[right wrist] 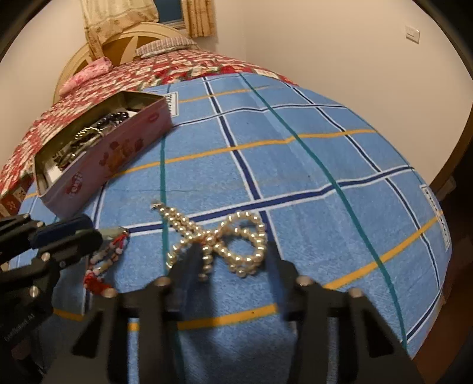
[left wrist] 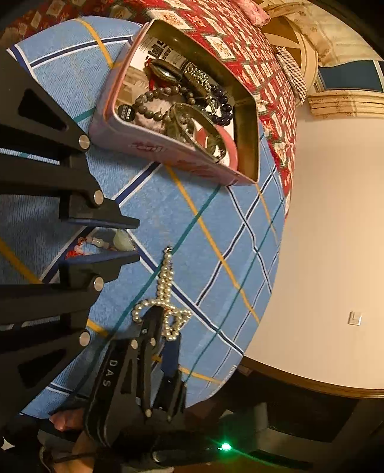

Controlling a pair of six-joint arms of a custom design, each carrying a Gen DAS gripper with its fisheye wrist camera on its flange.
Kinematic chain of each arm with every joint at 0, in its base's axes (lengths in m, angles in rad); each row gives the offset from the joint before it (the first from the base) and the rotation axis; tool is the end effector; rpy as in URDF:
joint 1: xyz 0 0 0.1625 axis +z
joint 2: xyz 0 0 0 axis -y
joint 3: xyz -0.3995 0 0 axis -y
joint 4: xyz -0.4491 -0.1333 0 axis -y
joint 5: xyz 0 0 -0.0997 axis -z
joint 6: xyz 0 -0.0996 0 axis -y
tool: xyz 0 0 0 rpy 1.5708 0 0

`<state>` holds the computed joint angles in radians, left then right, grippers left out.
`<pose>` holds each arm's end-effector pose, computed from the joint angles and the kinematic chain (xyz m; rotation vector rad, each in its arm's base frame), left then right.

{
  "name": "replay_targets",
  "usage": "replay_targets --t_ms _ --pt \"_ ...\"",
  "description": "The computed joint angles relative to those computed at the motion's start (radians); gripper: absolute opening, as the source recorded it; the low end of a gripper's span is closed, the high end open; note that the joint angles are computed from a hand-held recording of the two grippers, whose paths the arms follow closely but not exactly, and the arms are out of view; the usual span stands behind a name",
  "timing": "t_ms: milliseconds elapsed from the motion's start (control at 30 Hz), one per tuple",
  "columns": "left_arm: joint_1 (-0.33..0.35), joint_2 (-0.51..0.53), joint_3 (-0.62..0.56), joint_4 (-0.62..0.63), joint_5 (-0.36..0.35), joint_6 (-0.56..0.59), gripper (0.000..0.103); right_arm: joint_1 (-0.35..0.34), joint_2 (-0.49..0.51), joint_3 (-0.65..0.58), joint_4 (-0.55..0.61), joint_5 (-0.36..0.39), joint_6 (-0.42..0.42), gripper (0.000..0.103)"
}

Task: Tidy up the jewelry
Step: 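Grasp the pearl necklace with the right tool while the left tool holds the pendant, then carry the jade pendant and pearl necklace over the tin with both tools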

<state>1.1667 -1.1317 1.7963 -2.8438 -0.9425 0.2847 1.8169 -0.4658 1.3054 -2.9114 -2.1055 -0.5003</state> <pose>-0.0797 -0.6742 0.2380 0.5886 2.3771 -0.8107 0.2714 -0.7417 -0.0196 0.7483 -2.3918 0.5477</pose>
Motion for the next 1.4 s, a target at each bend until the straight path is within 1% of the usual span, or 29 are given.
replay_targets --t_ms 233,267,333,367,400,600,933,1167,1400 --pt "-0.006 -0.022 0.010 -0.026 -0.011 0.014 0.014 0.000 -0.011 0.017 -0.014 0.031 -0.001 0.033" --pt "-0.008 -0.024 0.011 -0.034 -0.010 0.019 0.014 0.001 -0.014 0.022 -0.020 0.037 -0.002 0.029" --pt "-0.011 -0.028 0.010 -0.038 -0.011 0.020 0.014 0.001 -0.023 0.027 -0.018 0.057 0.004 0.015" --pt "-0.013 -0.030 0.010 -0.045 -0.010 0.026 0.014 0.002 -0.025 0.028 -0.019 0.058 0.009 0.014" --pt "-0.015 -0.030 0.011 -0.054 -0.005 0.032 0.014 0.003 -0.026 0.027 -0.020 0.058 0.006 0.009" --pt "-0.024 -0.046 0.020 -0.082 -0.001 0.049 0.014 0.002 -0.029 0.027 -0.007 0.070 0.020 0.009" --pt "-0.043 -0.078 0.020 -0.123 -0.013 0.073 0.014 0.018 -0.043 0.034 -0.053 0.094 0.007 0.009" --pt "-0.062 -0.086 -0.009 -0.158 0.012 0.110 0.014 0.046 -0.058 0.033 -0.086 0.129 -0.011 0.009" --pt "-0.063 -0.077 -0.060 -0.202 0.053 0.162 0.014 0.078 -0.025 -0.037 -0.076 0.161 -0.042 0.009"
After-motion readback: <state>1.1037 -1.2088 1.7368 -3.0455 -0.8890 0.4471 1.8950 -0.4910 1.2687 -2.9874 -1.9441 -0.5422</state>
